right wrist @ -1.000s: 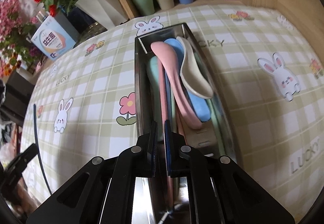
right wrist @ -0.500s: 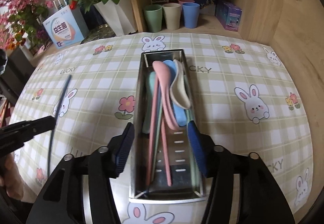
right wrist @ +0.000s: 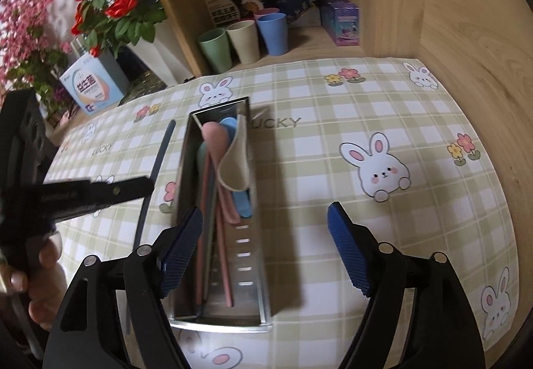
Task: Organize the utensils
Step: 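Lower the blue chopstick into the steel tray and open the left tool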
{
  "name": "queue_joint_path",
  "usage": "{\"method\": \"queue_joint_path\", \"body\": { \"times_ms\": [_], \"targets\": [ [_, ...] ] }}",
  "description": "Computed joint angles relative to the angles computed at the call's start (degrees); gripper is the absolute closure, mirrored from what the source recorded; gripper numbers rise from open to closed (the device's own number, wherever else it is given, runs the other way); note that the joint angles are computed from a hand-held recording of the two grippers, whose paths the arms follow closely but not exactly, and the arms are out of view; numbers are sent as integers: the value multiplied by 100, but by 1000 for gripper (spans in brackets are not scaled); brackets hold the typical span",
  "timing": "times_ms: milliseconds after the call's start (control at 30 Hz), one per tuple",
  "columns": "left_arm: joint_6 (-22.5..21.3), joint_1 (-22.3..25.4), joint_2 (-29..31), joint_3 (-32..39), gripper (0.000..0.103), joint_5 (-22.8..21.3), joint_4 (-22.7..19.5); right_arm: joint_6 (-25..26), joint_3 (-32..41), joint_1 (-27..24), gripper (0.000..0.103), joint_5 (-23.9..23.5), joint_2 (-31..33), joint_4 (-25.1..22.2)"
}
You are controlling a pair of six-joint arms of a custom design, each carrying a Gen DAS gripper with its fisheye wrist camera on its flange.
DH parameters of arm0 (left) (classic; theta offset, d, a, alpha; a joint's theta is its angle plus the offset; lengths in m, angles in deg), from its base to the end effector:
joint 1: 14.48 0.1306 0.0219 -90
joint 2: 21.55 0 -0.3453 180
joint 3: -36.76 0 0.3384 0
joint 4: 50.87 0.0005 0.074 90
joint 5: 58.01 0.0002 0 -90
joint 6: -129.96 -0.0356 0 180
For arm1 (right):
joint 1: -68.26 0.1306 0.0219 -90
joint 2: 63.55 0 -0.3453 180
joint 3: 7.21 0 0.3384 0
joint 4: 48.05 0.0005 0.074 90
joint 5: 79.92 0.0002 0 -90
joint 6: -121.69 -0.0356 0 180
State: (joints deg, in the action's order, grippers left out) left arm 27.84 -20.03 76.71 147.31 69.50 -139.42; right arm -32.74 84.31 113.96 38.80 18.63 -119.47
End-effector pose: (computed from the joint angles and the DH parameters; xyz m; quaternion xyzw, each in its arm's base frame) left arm 0.4221 -0.0633 0.4450 0.1824 0.9230 -0.3122 0.1314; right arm 0.2626 0.2439 0.4345 0.2120 0.9179 0.0538 0.3311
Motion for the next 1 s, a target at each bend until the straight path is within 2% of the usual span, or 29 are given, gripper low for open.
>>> {"method": "queue_joint_path", "body": {
  "times_ms": [233,433,667,833,1000],
  "targets": [
    [1046,-387,228,124,97,66,520,-67,-367,-139,28,-80,-251,249],
    [1251,-574,389,45,97,-189,714,-175,-529,-124,28,-118,-351,307],
    [911,-618,522,76,97,-216,595,-351,-577,-75,28,-90,-411,183],
    [398,-576,513,210,97,-144,541,-439,-411,31,28,-8,-346,5],
    [-293,-345,339,300,95,-106,468,-541,-152,164,28,135,-250,-247]
  ]
}}
